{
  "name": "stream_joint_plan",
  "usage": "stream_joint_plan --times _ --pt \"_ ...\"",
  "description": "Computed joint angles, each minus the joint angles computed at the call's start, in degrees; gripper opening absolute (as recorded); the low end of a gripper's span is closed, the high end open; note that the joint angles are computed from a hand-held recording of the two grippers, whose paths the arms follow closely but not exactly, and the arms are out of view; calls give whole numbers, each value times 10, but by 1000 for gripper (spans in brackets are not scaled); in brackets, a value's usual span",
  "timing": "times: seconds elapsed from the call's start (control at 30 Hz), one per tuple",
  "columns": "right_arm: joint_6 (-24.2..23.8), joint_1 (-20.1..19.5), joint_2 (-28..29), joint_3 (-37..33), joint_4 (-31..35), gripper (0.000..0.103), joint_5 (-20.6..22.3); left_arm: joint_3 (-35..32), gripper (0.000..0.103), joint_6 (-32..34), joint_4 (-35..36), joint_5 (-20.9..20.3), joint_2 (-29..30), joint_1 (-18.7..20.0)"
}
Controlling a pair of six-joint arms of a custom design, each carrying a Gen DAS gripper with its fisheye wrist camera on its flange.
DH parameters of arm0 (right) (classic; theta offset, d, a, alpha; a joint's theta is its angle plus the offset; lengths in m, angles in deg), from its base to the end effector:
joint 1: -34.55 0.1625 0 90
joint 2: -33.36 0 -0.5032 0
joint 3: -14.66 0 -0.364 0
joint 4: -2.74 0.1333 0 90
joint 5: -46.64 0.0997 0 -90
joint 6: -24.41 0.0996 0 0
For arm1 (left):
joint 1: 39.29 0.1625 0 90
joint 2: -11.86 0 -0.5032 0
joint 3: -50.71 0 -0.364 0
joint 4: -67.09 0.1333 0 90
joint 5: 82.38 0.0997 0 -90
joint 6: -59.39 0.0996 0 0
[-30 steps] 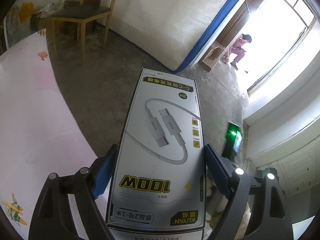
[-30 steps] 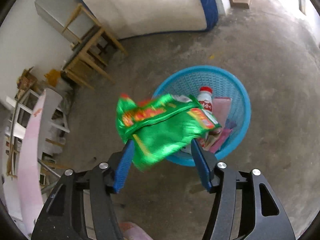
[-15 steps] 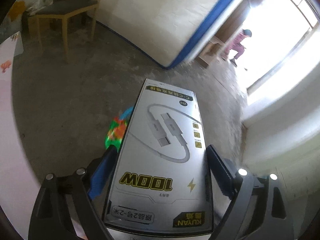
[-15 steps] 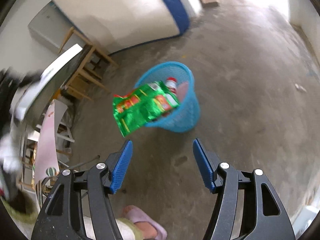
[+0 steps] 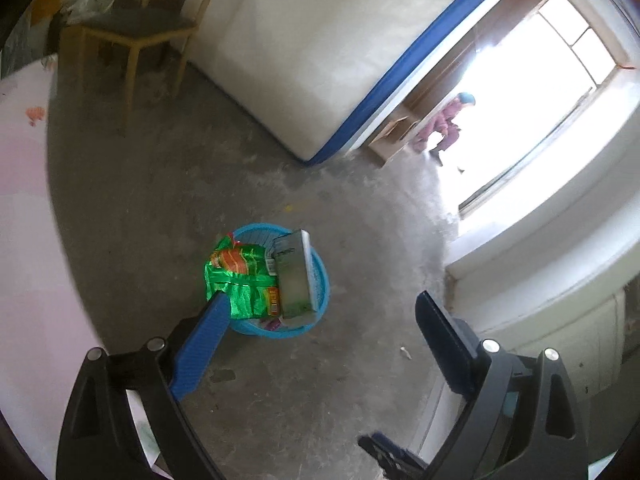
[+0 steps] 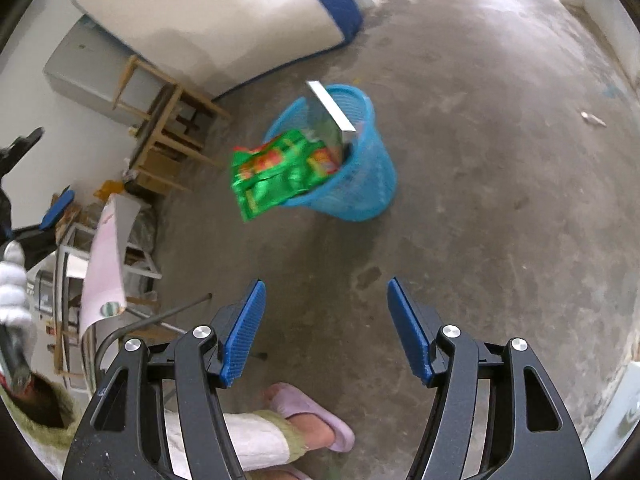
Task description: Collect trash
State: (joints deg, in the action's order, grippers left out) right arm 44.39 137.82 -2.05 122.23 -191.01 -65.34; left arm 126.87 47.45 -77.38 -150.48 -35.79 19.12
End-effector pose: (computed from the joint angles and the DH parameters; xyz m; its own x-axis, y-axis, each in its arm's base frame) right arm 0.2438 -0.6154 0.0811 -0.9573 0.2626 0.1206 0.1400 0.7867 -0.6012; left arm -0.2681 -0.7613 0.3212 -0.9544 0.1810 -0.2375 0.2796 0.8211 -0.4977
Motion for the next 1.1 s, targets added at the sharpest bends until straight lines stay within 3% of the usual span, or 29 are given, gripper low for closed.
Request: stream_joint_plan --times 0.13,0.23,0.33,0.5,0.57,0.63,0.77,0.83,0.97,1.03,1.1 --pt "-54 34 11 -36 7 61 -17 80 91 29 -56 29 -63 -19" --pt "-105 66 19 -58 6 61 -38 148 91 48 -110 78 -113 -37" --pt "-164 98 29 -75 -13 68 -54 229 93 61 -194 160 -165 -62" --pt "-257 151 54 -105 -53 84 -66 328 97 21 -234 284 -252 -98" --pt "-297 173 64 -118 -72 95 -56 356 97 -19 -211 339 -279 -113" --pt "-329 188 70 -129 -87 96 -47 380 97 -93 -164 399 -305 -128" --pt "-389 217 85 -165 -87 96 -46 417 97 -234 -72 465 -346 -145" --pt "-418 229 98 -194 -64 96 -61 420 97 -317 31 494 -368 -151" --pt "-437 244 114 -232 -32 96 -87 421 97 -386 140 534 -391 -159" --pt "-436 247 116 -236 -37 96 -85 435 97 -387 139 568 -400 -171" --pt "-435 249 116 -233 -51 96 -84 437 97 -427 190 599 -405 -185"
